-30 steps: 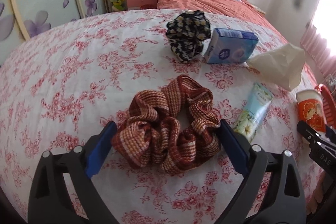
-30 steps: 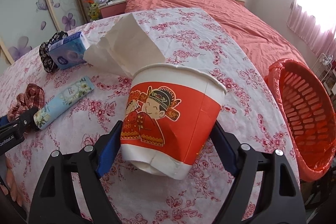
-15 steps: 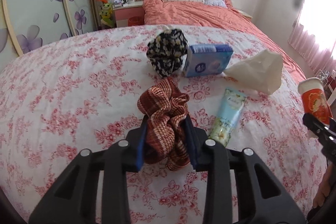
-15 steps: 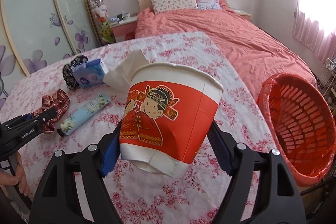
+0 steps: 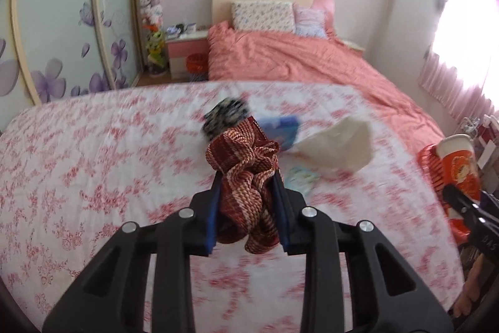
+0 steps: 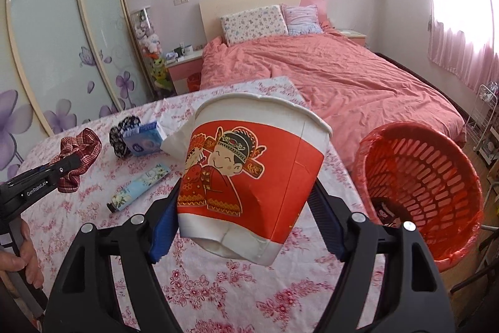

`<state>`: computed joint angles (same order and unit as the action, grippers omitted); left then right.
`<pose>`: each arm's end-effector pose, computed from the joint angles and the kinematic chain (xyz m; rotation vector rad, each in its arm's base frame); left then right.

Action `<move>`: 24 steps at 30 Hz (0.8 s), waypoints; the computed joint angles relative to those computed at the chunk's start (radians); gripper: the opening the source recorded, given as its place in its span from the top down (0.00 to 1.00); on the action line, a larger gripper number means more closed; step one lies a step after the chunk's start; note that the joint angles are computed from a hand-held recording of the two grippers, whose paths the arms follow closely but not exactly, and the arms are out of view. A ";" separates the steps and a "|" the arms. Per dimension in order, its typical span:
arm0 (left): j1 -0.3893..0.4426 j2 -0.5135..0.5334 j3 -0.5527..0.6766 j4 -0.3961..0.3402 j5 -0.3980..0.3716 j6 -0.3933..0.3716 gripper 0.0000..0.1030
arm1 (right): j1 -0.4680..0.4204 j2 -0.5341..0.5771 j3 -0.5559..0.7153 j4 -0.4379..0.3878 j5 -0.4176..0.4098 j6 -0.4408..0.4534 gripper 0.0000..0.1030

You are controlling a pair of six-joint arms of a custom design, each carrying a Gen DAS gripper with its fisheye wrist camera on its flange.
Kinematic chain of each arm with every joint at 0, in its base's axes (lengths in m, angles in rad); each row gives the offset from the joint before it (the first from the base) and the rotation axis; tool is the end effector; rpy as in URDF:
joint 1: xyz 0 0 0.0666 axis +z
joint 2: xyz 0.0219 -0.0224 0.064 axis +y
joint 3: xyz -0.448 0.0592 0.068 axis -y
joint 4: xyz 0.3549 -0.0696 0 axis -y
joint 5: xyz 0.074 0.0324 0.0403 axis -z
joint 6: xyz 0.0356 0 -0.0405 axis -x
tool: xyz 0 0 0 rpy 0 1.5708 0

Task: Collect trash
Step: 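Carry the scrunchie and paper cup over the orange basket and open both grippers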

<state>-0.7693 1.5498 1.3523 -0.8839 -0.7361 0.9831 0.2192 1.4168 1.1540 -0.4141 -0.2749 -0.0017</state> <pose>0.3579 -0.3139 0.4216 -0.4608 2.2400 0.1252 0.4346 0.1063 0.4236 -0.3920 2.2179 0.4277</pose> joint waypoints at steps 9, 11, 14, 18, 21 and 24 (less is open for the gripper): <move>-0.106 0.097 0.213 0.051 -0.036 -0.132 0.71 | -0.128 -0.062 -0.020 0.037 -0.047 -0.001 0.27; -0.121 0.129 0.263 0.074 -0.026 -0.171 0.71 | -0.174 -0.063 -0.019 0.041 -0.067 -0.002 0.27; -0.139 0.198 0.361 0.115 0.013 -0.242 0.71 | -0.237 -0.056 -0.014 0.050 -0.085 -0.004 0.27; -0.153 0.294 0.487 0.162 0.076 -0.320 0.71 | -0.307 -0.035 -0.002 0.063 -0.101 -0.005 0.27; -0.155 0.389 0.617 0.164 0.146 -0.364 0.71 | -0.356 -0.001 0.021 0.073 -0.110 -0.016 0.27; -0.154 0.472 0.729 0.150 0.203 -0.389 0.70 | -0.388 0.034 0.044 0.079 -0.123 -0.034 0.27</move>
